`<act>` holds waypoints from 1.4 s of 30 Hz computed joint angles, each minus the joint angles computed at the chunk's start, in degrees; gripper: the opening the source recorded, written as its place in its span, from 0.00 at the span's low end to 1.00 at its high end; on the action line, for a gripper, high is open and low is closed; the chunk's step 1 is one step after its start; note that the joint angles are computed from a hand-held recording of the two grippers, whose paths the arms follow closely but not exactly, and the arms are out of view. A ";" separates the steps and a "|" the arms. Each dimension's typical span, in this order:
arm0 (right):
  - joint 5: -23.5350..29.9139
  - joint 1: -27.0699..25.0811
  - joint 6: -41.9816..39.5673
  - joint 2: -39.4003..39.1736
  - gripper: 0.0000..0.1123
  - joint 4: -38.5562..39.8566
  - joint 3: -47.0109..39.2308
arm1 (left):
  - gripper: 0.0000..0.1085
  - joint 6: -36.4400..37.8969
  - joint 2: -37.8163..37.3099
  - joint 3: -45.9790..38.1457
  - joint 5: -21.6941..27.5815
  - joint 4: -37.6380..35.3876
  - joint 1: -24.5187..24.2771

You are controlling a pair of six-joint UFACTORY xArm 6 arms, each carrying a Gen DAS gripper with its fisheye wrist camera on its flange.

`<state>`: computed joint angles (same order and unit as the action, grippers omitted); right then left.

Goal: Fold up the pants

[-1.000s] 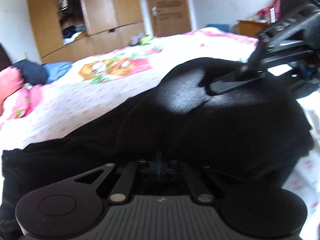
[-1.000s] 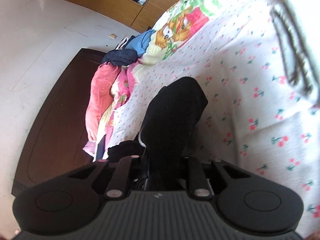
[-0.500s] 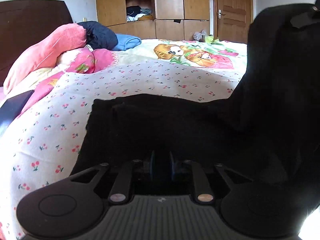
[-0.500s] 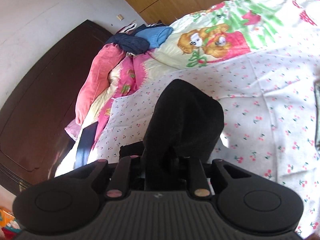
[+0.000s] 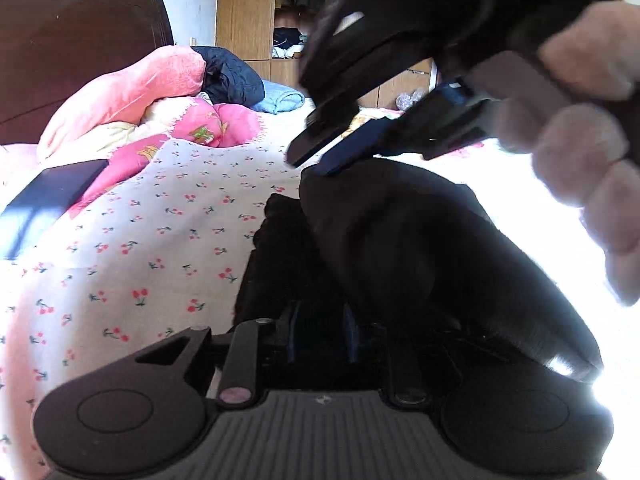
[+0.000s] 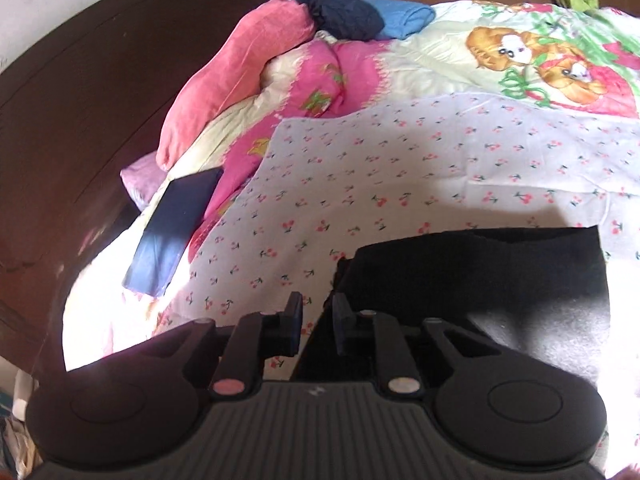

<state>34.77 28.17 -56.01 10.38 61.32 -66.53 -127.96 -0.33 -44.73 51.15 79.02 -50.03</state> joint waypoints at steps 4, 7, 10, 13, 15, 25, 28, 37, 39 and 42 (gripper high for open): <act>-1.65 -0.65 -6.44 -3.09 0.18 2.17 2.43 | 0.41 -9.27 -4.39 5.17 -4.12 4.71 -0.17; -3.34 -1.68 -0.81 -2.06 0.24 -6.49 0.81 | 0.41 -16.49 -7.34 8.41 -7.40 8.42 0.54; -3.10 -2.12 5.17 -0.02 0.27 -16.29 -2.10 | 0.42 -18.80 -11.31 11.74 -5.36 6.87 -1.26; -1.24 -1.86 6.31 0.43 0.38 -20.44 -3.56 | 0.43 -21.75 -17.17 15.85 -4.23 4.98 -2.91; 1.68 -1.95 7.34 0.64 0.48 -21.85 -4.56 | 0.48 -24.12 -20.63 17.50 -3.62 5.50 -3.93; 1.86 2.45 15.89 6.83 0.56 -40.47 -11.87 | 0.63 -8.02 -11.73 4.31 -4.94 -3.87 0.18; 3.18 1.76 10.11 4.73 0.56 -34.89 -10.92 | 0.64 -15.45 -16.84 8.32 -2.65 -0.54 -2.73; 7.53 2.00 17.12 8.50 0.57 -44.85 -15.38 | 0.75 -9.44 -12.49 0.88 6.60 -0.23 -6.17; 8.76 1.94 17.99 9.11 0.57 -45.33 -16.34 | 0.74 -10.37 -11.46 0.24 2.57 -0.41 -4.16; 10.02 2.21 17.15 9.49 0.57 -46.35 -16.91 | 0.74 -3.78 -5.09 -4.72 4.32 -7.21 -3.41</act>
<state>44.79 30.38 -38.87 19.87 14.98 -83.44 -131.75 -5.42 -49.45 55.47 71.81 -53.43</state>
